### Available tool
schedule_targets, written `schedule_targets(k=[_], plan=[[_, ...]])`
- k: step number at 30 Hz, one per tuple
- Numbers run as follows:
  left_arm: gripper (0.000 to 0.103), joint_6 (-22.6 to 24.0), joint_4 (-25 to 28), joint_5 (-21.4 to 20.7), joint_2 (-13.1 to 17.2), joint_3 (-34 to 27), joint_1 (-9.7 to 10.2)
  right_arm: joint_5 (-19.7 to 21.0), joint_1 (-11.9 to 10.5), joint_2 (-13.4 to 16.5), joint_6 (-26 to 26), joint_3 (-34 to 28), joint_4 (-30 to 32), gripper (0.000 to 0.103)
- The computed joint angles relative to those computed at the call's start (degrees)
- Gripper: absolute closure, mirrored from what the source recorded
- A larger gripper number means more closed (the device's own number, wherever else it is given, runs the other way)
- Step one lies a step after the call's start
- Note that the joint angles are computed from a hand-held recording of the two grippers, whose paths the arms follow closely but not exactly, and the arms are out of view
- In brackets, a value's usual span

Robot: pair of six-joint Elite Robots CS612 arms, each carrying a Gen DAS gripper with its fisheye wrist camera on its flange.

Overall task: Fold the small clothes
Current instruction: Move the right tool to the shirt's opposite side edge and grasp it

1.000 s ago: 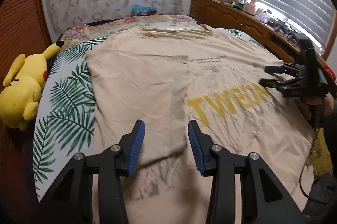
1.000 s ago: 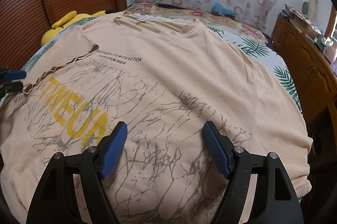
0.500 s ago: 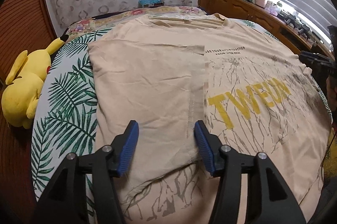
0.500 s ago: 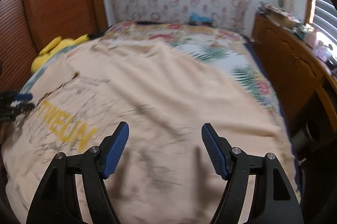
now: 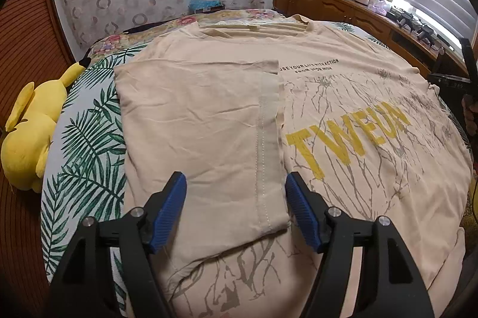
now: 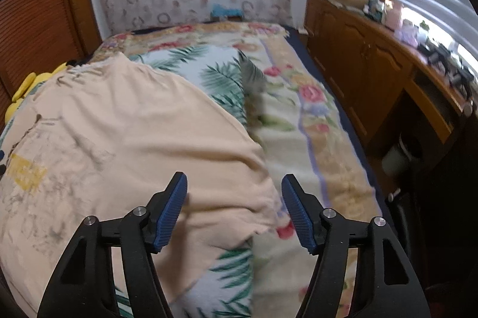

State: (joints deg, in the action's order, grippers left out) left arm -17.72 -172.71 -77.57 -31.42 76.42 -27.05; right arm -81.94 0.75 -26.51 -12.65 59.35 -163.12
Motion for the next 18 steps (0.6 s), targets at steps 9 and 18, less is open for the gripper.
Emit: schedule_targets(k=[9,18], plan=[[0.034,0.0,0.0,-0.1,0.0,-0.1,0.05,6.8,-1.6,0.8,4.0,-1.6,5.6,0.048],[0.033,0.0,0.0,-0.1,0.0,0.0,0.06,9.0,-1.6,-0.9,2.6,1.4,4.7,0.077]])
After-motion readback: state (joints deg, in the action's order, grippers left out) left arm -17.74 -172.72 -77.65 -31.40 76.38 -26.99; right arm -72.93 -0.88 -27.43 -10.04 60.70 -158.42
